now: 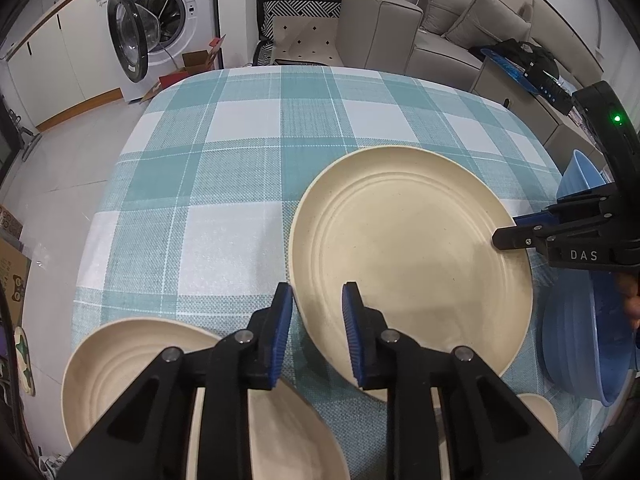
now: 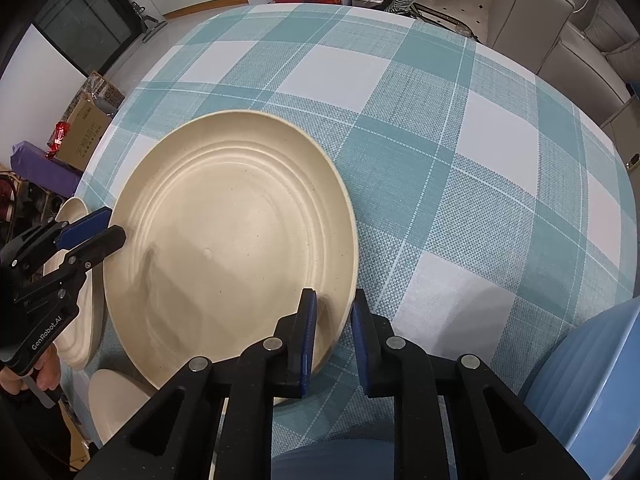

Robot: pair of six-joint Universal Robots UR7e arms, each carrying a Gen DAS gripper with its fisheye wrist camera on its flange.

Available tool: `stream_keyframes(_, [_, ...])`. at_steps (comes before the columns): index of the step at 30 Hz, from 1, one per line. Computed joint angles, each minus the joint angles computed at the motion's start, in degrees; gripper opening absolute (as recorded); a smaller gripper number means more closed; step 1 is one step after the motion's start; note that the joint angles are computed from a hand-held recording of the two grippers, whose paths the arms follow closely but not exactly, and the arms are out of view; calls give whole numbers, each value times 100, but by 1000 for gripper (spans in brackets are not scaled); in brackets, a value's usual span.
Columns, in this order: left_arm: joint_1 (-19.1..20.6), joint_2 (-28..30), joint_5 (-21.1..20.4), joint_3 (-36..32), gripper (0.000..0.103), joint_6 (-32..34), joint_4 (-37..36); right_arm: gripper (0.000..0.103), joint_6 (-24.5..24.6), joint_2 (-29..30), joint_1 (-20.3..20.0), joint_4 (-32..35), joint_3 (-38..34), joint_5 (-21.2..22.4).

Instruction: Organize plates and bowls

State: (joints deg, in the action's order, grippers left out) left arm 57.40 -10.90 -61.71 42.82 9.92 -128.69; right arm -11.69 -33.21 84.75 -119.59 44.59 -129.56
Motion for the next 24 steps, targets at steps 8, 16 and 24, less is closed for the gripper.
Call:
stream_keyframes(8, [-8, -42, -64, 51, 23, -16, -32, 17, 53, -61, -14, -10, 68, -4])
stream_keyframes(16, [-31, -107, -80, 139, 23, -6, -124, 17, 90, -97, -2, -79, 114, 0])
stream_keyframes(24, [-36, -197, -88, 245, 23, -8, -227, 17, 80, -134, 46, -75, 126, 9])
